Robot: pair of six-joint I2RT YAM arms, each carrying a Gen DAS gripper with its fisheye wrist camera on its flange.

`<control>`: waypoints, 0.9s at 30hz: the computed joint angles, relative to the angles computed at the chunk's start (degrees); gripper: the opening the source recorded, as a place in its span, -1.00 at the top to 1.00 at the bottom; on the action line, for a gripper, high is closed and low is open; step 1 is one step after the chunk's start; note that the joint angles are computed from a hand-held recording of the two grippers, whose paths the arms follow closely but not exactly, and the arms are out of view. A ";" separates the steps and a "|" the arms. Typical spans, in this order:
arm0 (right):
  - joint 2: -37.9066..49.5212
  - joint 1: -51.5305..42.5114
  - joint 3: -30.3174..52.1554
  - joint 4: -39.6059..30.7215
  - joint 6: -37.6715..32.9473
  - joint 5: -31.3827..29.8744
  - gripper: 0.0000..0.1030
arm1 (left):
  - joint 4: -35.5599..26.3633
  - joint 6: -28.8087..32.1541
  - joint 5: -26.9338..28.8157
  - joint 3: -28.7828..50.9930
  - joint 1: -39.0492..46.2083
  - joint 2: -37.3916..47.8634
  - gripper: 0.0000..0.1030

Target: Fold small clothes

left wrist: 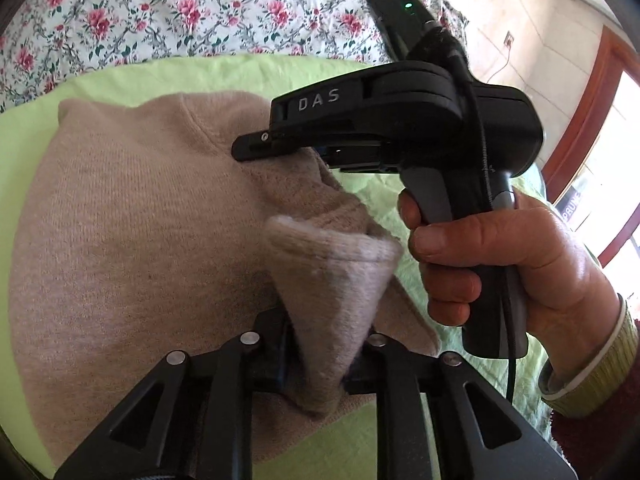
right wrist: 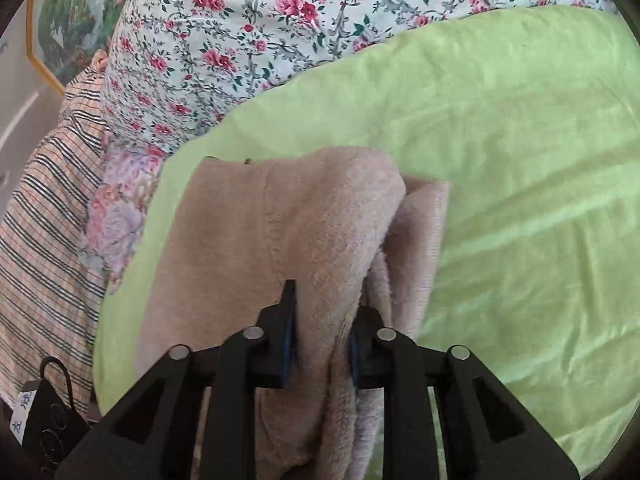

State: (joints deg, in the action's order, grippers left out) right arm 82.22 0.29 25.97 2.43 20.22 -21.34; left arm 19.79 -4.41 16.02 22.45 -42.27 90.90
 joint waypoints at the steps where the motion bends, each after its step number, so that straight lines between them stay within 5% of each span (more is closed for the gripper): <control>1: -1.29 0.18 -0.55 -0.43 0.19 0.91 0.41 | -0.73 0.38 0.98 0.28 0.69 -0.16 0.49; 7: -11.23 0.63 -3.89 -6.48 2.04 3.67 0.20 | -9.83 2.77 5.87 -0.38 4.41 -7.52 -0.02; 9: -14.02 0.78 -4.82 -8.75 2.76 4.10 -0.24 | -14.37 4.70 8.71 -1.24 7.51 -12.02 -0.22; 11: -16.94 1.00 -6.06 -10.58 3.50 3.56 -0.42 | -19.69 6.56 11.22 -2.78 10.95 -18.23 -0.31; 15: -19.19 1.19 -7.66 -11.84 4.41 1.43 -0.45 | -30.43 14.90 19.23 -2.23 25.39 -24.64 -0.62; 21: -15.20 -2.35 -9.20 -6.03 6.38 -4.03 -0.46 | -35.79 21.16 25.59 10.96 39.54 -5.89 -0.64; 27: -6.56 -1.82 -7.62 -1.16 6.34 -6.03 -0.46 | -39.72 21.41 29.40 27.00 40.16 17.29 -0.64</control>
